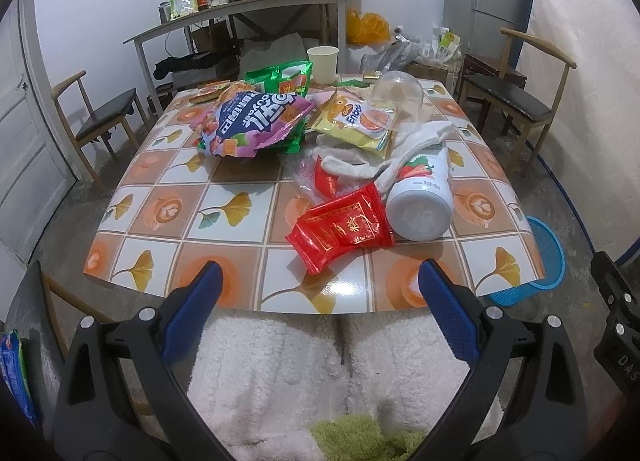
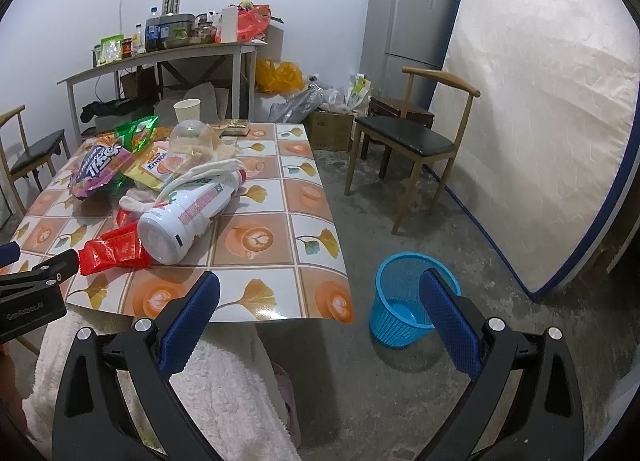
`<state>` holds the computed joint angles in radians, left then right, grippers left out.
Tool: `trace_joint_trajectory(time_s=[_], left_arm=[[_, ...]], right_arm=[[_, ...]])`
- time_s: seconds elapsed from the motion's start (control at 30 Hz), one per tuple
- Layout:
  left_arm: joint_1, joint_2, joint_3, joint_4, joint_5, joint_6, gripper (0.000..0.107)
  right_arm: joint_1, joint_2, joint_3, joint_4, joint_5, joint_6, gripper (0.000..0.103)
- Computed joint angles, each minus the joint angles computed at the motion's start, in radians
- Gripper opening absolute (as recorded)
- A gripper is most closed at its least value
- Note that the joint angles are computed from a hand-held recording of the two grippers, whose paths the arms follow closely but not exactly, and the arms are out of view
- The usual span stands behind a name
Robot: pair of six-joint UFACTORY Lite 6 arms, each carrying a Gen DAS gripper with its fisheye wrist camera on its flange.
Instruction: Collect trash
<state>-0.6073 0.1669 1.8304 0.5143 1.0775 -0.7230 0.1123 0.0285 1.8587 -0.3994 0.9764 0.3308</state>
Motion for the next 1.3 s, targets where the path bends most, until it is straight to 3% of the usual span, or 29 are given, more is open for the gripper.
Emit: trace_joint_trajectory(time_s=[1.3], left_arm=[[0.021,-0.036,-0.06,-0.008,-0.03,0.002,0.094]], right_arm=[[-0.006,-0.005,-0.002,0.012,0.014,0.002,0.097]])
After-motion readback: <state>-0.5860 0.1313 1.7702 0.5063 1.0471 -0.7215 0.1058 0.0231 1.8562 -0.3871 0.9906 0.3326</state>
